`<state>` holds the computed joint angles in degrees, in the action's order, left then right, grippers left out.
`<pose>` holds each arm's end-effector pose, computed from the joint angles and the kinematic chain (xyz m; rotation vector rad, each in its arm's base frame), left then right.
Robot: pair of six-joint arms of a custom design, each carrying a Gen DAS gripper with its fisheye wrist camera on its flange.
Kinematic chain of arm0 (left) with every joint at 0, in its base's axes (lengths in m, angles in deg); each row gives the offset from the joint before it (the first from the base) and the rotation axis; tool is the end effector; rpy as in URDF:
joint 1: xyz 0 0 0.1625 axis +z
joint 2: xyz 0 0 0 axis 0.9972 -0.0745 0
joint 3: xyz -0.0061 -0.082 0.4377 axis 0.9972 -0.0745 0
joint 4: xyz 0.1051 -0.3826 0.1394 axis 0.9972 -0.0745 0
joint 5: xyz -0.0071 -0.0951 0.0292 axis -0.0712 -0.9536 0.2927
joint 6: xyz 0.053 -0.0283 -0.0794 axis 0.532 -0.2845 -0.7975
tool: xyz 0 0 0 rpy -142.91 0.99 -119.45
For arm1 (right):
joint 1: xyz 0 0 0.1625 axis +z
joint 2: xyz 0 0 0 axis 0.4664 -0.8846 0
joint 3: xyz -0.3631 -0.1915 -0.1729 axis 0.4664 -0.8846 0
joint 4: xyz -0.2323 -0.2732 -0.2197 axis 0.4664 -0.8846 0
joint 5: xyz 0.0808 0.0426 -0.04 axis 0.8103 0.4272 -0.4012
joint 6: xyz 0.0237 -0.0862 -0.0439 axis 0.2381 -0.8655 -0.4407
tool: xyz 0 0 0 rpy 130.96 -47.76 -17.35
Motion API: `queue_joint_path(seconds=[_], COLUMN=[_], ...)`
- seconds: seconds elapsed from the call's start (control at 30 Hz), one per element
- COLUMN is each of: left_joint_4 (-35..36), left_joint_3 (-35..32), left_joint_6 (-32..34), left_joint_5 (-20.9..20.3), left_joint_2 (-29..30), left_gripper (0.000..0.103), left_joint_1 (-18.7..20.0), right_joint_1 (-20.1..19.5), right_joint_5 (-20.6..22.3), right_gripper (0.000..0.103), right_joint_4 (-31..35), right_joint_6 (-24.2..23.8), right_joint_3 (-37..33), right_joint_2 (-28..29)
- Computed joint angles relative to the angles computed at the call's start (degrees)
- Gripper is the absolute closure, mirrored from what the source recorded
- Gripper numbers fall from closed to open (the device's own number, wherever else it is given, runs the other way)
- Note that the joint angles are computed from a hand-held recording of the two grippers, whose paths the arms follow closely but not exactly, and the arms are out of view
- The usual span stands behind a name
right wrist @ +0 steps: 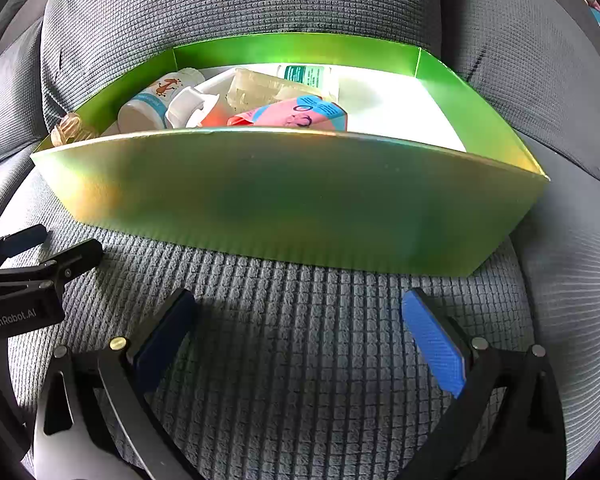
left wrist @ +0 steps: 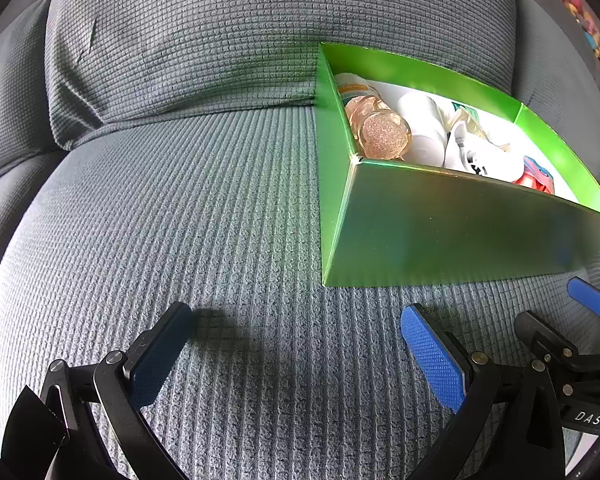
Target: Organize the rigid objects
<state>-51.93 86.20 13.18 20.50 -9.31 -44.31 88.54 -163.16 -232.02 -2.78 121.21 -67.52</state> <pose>-0.0996 -0.3731 0.2037 0.1300 2.2981 -0.7538 0.2594 -0.3803 0.0487 0.5721 -2.2991 0.5857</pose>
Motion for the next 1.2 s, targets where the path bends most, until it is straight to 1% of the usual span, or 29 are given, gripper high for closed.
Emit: queue_joint_path(seconds=[0.2,1.2], left_joint_4=[-1.3,-1.6], left_joint_3=[0.2,0.9], left_joint_6=[0.6,0.5], left_joint_5=[-0.1,0.1], left_joint_2=[0.3,-0.1], left_gripper=[0.000,0.000], left_joint_1=[0.3,0.3], right_joint_1=[0.1,-0.1], right_joint_5=[0.0,0.0], right_gripper=[0.001,0.001], right_joint_4=[0.3,-0.2], right_joint_6=[0.2,-0.4], right_joint_3=[-0.1,-0.1], right_joint_2=[-0.1,0.1])
